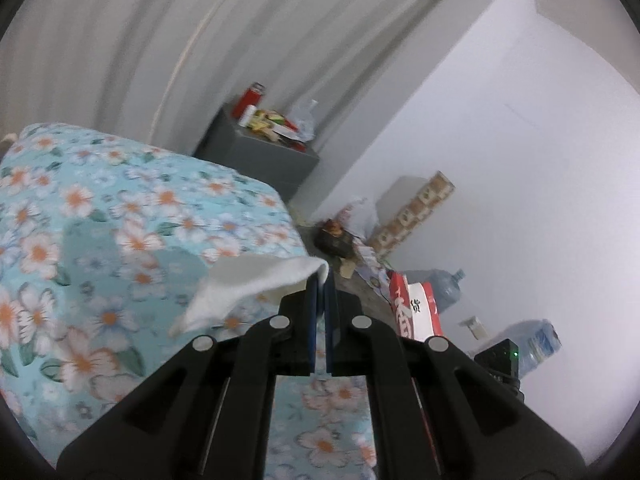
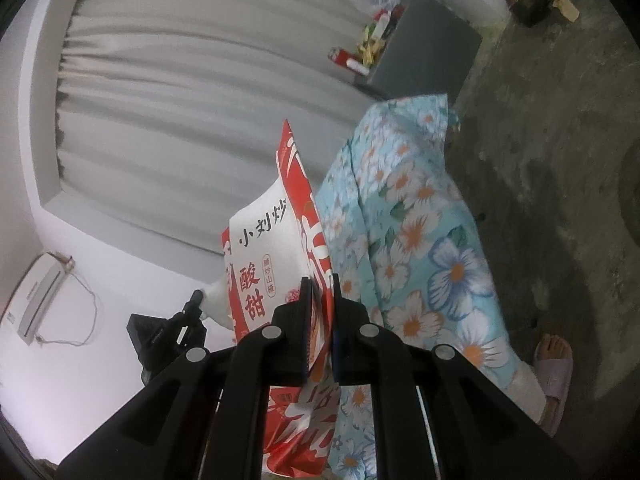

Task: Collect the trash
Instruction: 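Lift the snack bag and tissue and carry them toward the basket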

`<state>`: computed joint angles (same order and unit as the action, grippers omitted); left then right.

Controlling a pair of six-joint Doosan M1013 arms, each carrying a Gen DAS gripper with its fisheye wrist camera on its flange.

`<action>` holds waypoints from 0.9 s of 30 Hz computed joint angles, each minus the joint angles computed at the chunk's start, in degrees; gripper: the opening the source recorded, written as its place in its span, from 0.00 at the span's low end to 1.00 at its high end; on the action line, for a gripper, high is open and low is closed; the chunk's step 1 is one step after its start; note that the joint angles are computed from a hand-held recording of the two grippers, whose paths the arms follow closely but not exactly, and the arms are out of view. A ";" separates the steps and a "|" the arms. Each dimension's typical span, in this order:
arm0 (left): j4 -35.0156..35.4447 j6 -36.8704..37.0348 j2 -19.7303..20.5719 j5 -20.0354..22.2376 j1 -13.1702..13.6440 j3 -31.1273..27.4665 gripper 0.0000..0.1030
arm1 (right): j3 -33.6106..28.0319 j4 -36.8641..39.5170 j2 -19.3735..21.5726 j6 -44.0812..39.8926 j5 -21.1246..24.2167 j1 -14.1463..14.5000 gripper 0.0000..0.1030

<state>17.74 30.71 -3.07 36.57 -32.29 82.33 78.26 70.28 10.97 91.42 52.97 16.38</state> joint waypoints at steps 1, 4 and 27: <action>-0.69 0.80 0.32 -0.02 -0.16 -0.41 0.01 | 0.50 0.35 -0.42 -0.31 -0.41 -0.30 0.08; -3.21 3.98 1.71 0.07 -0.76 -2.21 0.01 | 1.94 1.24 -1.47 -1.04 -1.64 -1.08 0.08; -24.68 33.02 17.81 5.67 -5.51 -22.01 0.01 | 13.99 7.46 -9.71 -4.18 -13.29 -7.94 0.08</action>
